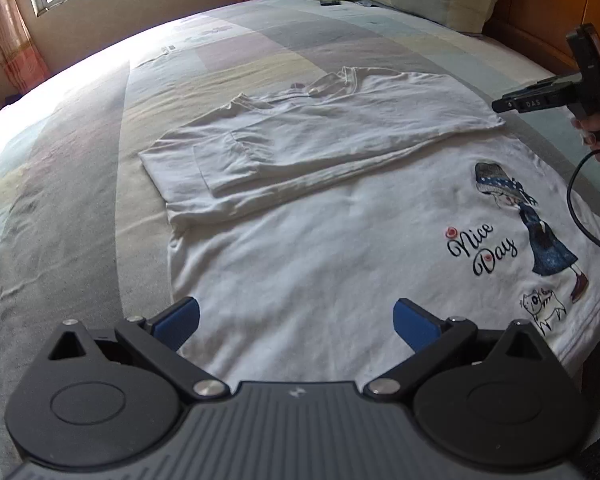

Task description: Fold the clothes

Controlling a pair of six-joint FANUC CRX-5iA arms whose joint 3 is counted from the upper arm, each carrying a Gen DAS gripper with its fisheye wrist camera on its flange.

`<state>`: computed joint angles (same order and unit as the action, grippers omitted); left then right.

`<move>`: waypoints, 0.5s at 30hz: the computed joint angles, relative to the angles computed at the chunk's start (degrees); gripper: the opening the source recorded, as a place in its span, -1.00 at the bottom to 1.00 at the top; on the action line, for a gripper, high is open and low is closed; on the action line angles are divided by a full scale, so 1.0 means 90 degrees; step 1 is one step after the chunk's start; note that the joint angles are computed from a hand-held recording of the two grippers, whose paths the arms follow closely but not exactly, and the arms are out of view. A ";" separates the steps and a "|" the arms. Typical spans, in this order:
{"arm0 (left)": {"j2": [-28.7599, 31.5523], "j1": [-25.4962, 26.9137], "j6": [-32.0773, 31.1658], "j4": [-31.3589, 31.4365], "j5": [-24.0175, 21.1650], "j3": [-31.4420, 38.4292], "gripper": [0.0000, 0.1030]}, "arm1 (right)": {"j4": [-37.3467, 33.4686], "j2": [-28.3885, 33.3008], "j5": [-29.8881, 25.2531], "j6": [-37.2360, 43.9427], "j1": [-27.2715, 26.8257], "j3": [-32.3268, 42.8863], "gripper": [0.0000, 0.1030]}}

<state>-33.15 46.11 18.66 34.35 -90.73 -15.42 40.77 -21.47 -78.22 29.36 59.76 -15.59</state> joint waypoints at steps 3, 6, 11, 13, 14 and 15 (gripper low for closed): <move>0.0728 -0.1167 0.0521 0.0347 0.1054 0.0369 0.99 | 0.0182 0.0223 0.0381 0.0317 -0.0208 0.0247 -0.37; 0.1607 -0.2313 0.1380 0.0148 0.1927 0.0811 0.99 | 0.0011 0.0616 0.0835 0.0507 -0.0651 0.0541 -0.37; 0.2628 -0.3104 0.2118 -0.0333 0.2450 0.1087 0.99 | -0.0375 0.0859 0.1262 0.0406 -0.1129 0.0436 -0.37; 0.2826 -0.3130 0.2612 -0.0831 0.2556 0.1138 0.98 | -0.0331 0.0606 0.1434 0.0246 -0.1174 0.0070 -0.16; 0.2839 -0.3056 0.2714 -0.0948 0.2681 0.1068 0.99 | -0.0313 0.0480 0.1418 0.0137 -0.1191 -0.0044 -0.07; 0.2776 -0.2918 0.2550 -0.0776 0.2789 0.0904 0.99 | -0.0355 0.0404 0.1319 0.0070 -0.1228 -0.0068 0.15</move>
<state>-8.17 19.85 41.60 27.36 -65.63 -7.28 37.58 -17.83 -66.34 29.99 48.71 -16.21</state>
